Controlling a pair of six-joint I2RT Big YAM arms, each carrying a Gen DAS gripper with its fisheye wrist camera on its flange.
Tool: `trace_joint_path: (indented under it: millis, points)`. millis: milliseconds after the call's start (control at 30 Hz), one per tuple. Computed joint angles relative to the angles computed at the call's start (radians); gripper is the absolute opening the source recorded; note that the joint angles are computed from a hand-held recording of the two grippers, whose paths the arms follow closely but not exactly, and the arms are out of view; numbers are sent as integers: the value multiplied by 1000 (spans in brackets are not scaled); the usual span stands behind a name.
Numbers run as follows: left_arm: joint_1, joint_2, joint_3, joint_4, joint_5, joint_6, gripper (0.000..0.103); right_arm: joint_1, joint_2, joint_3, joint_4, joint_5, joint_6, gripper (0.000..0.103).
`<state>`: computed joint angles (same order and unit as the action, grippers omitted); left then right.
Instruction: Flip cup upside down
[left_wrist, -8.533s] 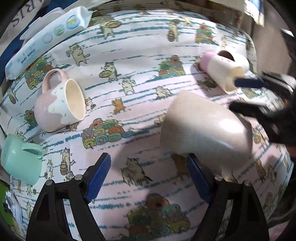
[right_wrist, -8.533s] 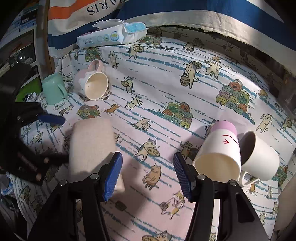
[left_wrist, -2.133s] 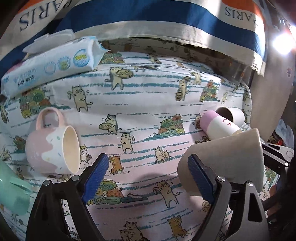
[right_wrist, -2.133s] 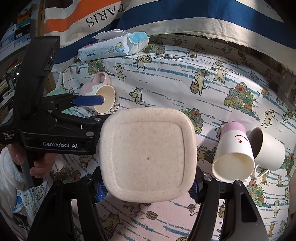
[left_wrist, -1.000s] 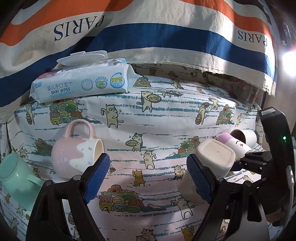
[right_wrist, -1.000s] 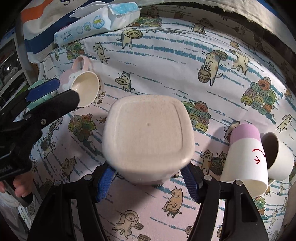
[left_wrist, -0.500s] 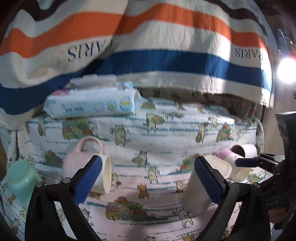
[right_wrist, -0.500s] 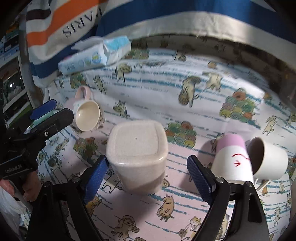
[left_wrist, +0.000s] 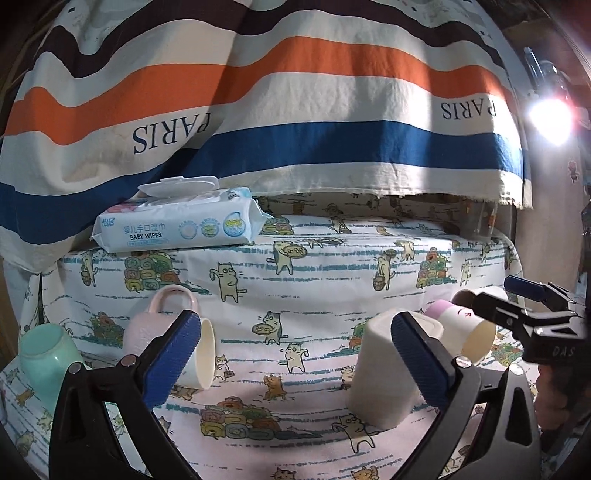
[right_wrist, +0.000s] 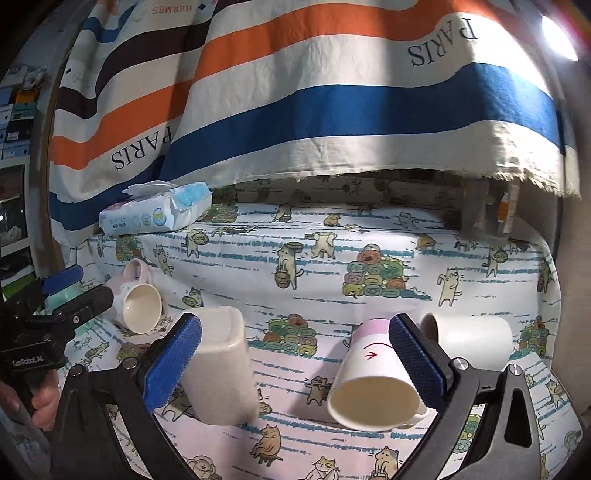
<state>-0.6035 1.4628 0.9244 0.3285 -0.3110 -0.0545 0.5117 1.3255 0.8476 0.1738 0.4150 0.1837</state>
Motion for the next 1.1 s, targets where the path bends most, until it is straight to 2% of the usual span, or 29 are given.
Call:
trace_joint_path:
  millis: [33, 100, 200, 267, 467, 1100]
  points:
    - [-3, 6, 0, 5, -10, 7, 102, -1, 3, -6, 13, 9, 16, 102]
    - [1, 15, 19, -37, 18, 0, 102, -1, 6, -17, 30, 34, 38, 102]
    - [8, 26, 40, -88, 20, -26, 102, 6, 23, -17, 39, 74, 22, 102]
    - [16, 29, 47, -108, 32, -46, 102, 14, 35, 3, -6, 93, 13, 102]
    - [6, 33, 48, -109, 2, -36, 102, 19, 37, 0, 2, 91, 0, 102]
    - [8, 32, 50, -117, -13, -44, 102, 20, 37, 0, 0, 87, -6, 102]
